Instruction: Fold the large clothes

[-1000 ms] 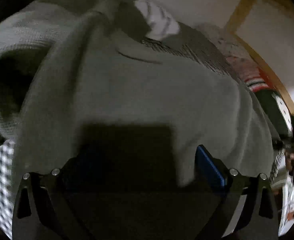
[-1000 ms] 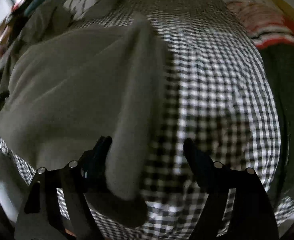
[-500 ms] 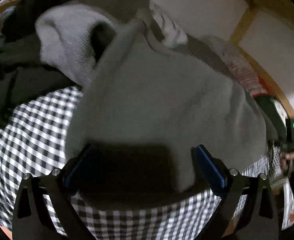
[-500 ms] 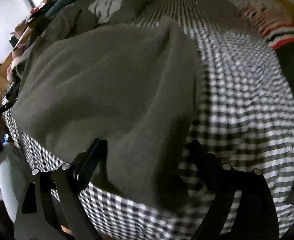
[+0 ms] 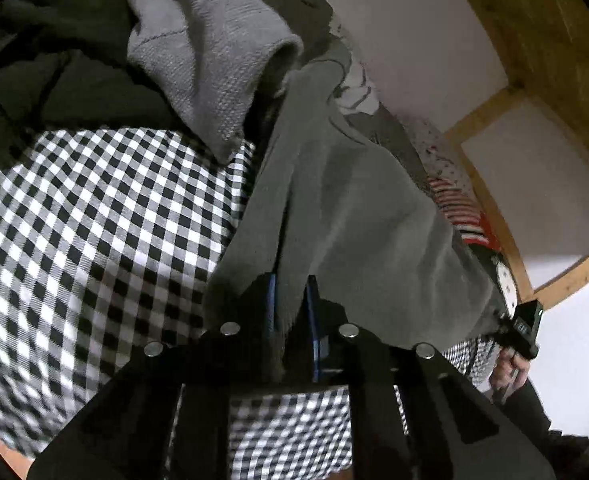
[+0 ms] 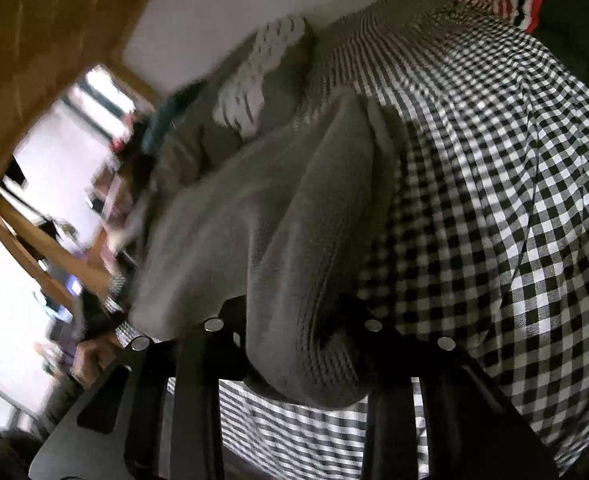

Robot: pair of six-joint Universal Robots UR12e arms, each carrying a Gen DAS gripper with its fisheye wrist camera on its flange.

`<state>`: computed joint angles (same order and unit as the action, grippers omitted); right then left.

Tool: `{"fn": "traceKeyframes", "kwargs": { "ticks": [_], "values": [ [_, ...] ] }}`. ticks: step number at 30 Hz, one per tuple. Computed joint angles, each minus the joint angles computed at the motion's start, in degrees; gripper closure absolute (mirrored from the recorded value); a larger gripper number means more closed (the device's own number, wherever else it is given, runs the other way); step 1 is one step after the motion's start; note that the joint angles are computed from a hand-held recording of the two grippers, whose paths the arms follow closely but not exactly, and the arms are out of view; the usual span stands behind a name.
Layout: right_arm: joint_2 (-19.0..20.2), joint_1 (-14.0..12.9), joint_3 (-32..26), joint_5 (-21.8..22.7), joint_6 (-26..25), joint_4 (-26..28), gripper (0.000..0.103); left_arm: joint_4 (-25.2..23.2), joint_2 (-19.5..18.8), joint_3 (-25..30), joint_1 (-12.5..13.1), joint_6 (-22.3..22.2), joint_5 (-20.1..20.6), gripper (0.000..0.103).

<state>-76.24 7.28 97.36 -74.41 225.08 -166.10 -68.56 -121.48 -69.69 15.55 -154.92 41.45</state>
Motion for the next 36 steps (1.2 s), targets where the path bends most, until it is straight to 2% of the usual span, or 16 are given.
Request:
{"fn": "traceKeyframes", "kwargs": {
  "ticks": [5, 10, 12, 15, 16, 17, 19, 20, 21, 22, 24, 27, 29, 31, 34, 36],
  "values": [
    [-1.96, -0.65, 3.15, 1.31, 2.50, -3.82, 0.075, -2.89, 1.27, -0.46, -0.42, 1.19, 1.89, 0.091],
    [-4.11, -1.40, 7.45, 0.29, 6.97, -9.57, 0.076, -8.52, 2.27, -1.65, -0.41, 6.42, 2.31, 0.091],
    [-5.01, -1.75, 8.58, -0.21, 7.33, -8.18, 0.076, -8.24, 2.51, -2.46, -1.09, 7.53, 3.97, 0.090],
    [-4.97, -1.34, 7.03, -0.40, 4.29, 1.84, 0.070, -5.05, 2.67, -3.93, -1.79, 5.54, 5.88, 0.085],
    [-4.96, -0.81, 5.88, -1.78, 2.50, 6.30, 0.067, -1.68, 3.17, -5.02, -1.89, 3.36, 6.46, 0.082],
    [-4.97, 0.21, 4.25, -5.10, 0.51, 11.77, 0.054, 4.09, 4.17, -6.85, -2.07, 0.16, 7.97, 0.074],
    [-5.53, 2.44, 2.13, -15.13, 0.80, 17.65, 0.030, 16.07, 6.49, -10.12, -2.89, -5.49, 13.40, 0.045],
    [-5.70, 3.59, 1.40, -20.53, 1.23, 18.93, 0.010, 22.07, 7.87, -11.68, -3.63, -8.24, 17.86, 0.015],
    [-5.88, 4.77, 0.66, -26.53, 1.31, 19.72, 0.005, 28.07, 9.68, -13.52, -4.68, -12.49, 23.45, 0.005],
    [-5.71, 6.15, -0.41, -32.53, 0.20, 19.91, 0.005, 34.06, 10.55, -15.50, -5.65, -16.03, 26.74, 0.005],
    [-4.32, 8.06, -3.69, -37.84, -4.98, 21.63, 0.003, 38.84, 11.60, -17.39, -7.85, -18.58, 29.83, 0.005],
    [-0.03, 9.84, -11.28, -36.35, -9.72, 28.29, 0.003, 34.28, 11.59, -16.81, -10.38, -11.93, 27.97, 0.005],
    [2.84, 10.61, -15.67, -34.06, -11.69, 31.29, 0.003, 31.09, 10.90, -15.99, -13.04, -8.08, 30.48, 0.005],
    [5.51, 11.51, -19.04, -31.93, -13.87, 32.81, 0.004, 31.21, 10.33, -16.32, -14.75, -7.30, 32.78, 0.005],
    [9.42, 12.83, -23.48, -33.10, -17.50, 35.87, 0.004, 29.98, 9.30, -16.13, -16.09, -7.47, 35.96, 0.005],
    [10.93, 13.25, -24.81, -33.36, -19.16, 37.44, 0.004, 29.79, 8.91, -16.41, -15.71, -8.59, 34.96, 0.005]
  ]
}}
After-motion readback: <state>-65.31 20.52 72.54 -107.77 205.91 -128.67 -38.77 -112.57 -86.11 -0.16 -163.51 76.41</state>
